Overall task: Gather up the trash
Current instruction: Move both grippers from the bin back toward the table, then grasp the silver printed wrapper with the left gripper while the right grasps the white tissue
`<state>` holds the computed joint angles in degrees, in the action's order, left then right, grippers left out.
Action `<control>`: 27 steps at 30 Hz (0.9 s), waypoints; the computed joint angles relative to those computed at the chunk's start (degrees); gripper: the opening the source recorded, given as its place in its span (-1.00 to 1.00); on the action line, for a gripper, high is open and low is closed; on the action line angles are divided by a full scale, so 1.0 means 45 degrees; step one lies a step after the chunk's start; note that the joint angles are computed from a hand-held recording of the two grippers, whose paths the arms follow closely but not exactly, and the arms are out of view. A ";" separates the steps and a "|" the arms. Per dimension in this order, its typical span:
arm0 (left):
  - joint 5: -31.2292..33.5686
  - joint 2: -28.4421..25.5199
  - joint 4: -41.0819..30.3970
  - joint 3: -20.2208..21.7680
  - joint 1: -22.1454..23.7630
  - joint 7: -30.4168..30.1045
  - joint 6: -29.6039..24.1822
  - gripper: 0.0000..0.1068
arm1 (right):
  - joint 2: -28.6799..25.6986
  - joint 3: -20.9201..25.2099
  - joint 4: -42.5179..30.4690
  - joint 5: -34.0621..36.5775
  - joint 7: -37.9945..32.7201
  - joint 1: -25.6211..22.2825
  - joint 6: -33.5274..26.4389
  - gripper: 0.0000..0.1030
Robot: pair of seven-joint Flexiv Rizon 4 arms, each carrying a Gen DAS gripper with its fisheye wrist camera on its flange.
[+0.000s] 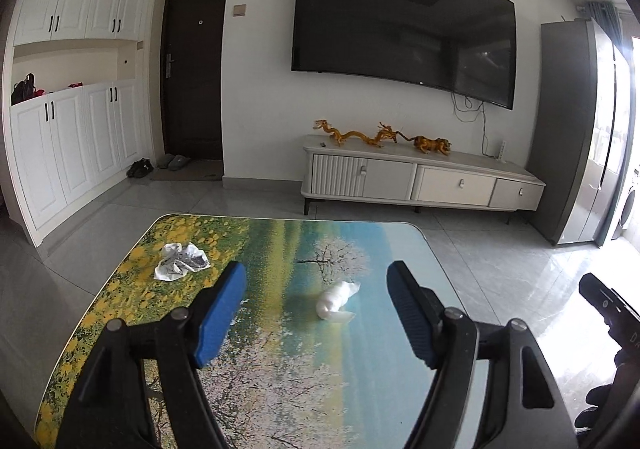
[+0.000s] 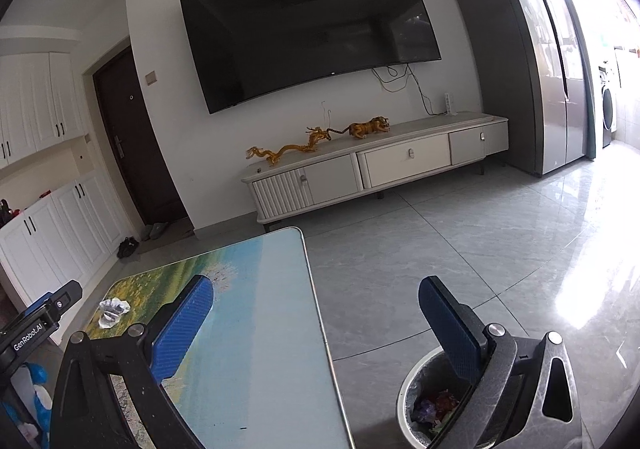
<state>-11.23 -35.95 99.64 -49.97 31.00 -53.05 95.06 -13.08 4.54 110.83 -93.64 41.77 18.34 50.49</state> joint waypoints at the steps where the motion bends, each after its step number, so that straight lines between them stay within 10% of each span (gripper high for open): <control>1: -0.0020 -0.0025 -0.0032 -0.0010 0.0050 -0.0007 -0.0011 0.35 | -0.0048 0.0001 -0.0053 -0.0009 -0.0081 0.0011 0.0047 1.00; 27: -0.0568 -0.0795 -0.1214 0.0962 0.0134 -0.0285 -0.0098 0.37 | -0.2162 -0.0735 -0.2786 0.2032 -0.3464 0.1605 0.0598 1.00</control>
